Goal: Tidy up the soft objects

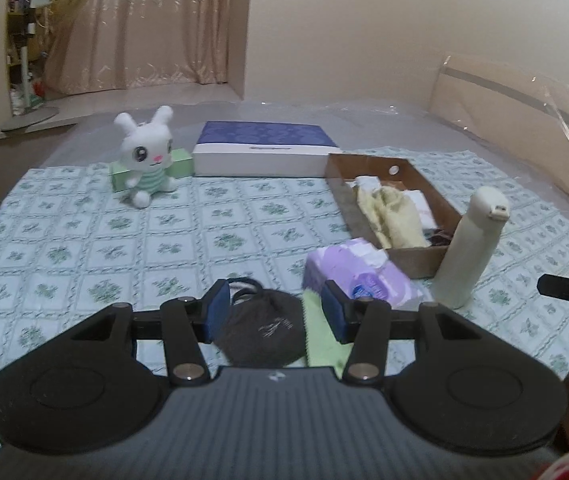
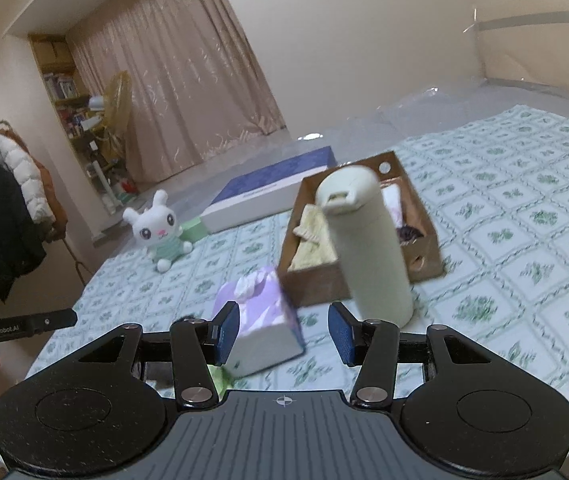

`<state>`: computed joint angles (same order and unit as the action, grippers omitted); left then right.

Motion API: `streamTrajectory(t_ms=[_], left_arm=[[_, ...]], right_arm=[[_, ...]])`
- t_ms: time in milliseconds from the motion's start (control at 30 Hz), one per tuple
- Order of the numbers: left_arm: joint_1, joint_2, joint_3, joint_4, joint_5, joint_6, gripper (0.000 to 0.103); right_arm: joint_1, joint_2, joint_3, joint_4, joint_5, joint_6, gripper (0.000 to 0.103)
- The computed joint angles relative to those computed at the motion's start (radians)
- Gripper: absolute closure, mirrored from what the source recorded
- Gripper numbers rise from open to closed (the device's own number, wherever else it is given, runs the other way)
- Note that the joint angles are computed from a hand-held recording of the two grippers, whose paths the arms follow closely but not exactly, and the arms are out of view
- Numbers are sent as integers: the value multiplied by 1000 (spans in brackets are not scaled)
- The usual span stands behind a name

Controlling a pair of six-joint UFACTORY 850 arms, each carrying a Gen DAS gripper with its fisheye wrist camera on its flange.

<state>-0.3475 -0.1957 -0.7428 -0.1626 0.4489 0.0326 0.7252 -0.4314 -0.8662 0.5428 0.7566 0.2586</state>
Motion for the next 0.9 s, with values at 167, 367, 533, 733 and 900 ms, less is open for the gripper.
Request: streamTrajectory(t_ms=[167,367,533,733,900], left_arm=[[-4,15,51,-74,38,42,56],[6,2,81,-68,39,33,56],[17,-21,91,-65,32,24,56],[26,-55,88,-100,29,46,56],[42,-89,78,-70,27,14,56]], right_arm=[[47,-42,-46,45,-24,-33,54],[82,-115,-136,61,-99,-98,54],[96,-175,-207,47,-156,-127,54],[103,-251,-305,8,-238,-165,53],[104,-317,-392,45,-300,-250,49]])
